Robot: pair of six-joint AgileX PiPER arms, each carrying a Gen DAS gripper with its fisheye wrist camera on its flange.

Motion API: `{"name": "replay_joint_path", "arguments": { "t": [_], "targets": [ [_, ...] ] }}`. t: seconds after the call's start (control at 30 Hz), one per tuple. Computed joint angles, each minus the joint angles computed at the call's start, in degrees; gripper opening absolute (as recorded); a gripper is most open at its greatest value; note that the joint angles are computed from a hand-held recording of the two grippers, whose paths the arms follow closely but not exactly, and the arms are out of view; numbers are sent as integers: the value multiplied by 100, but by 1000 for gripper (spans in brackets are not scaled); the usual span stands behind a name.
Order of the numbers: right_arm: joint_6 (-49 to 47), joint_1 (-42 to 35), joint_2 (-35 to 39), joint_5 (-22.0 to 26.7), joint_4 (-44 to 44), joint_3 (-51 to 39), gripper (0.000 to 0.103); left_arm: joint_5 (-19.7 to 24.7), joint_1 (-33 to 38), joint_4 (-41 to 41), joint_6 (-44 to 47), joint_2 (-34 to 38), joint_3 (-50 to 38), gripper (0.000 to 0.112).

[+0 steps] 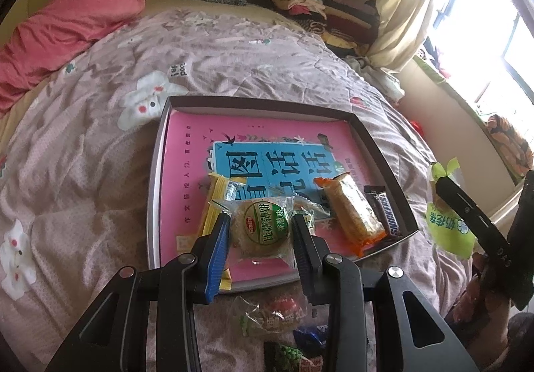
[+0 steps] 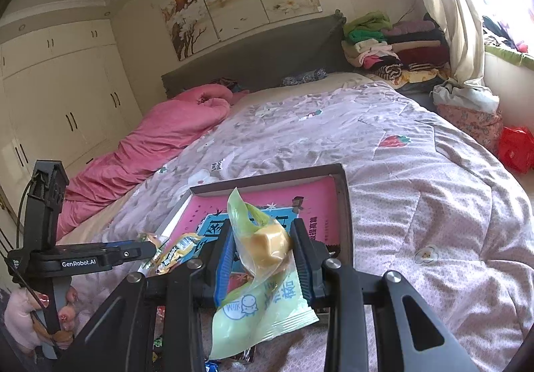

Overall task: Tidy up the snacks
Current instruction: 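Lower the round pastry into the tray and open the left gripper while the right holds the bag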

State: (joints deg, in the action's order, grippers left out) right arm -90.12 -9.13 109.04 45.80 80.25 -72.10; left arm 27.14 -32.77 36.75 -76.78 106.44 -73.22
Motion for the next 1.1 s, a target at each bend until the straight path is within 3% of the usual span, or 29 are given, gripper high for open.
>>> {"name": "replay_joint_path", "arguments": {
  "t": [1.1],
  "targets": [
    [947, 369, 662, -483, -714, -834, 34, 73, 72, -150, 268, 607, -396, 38]
  ]
}}
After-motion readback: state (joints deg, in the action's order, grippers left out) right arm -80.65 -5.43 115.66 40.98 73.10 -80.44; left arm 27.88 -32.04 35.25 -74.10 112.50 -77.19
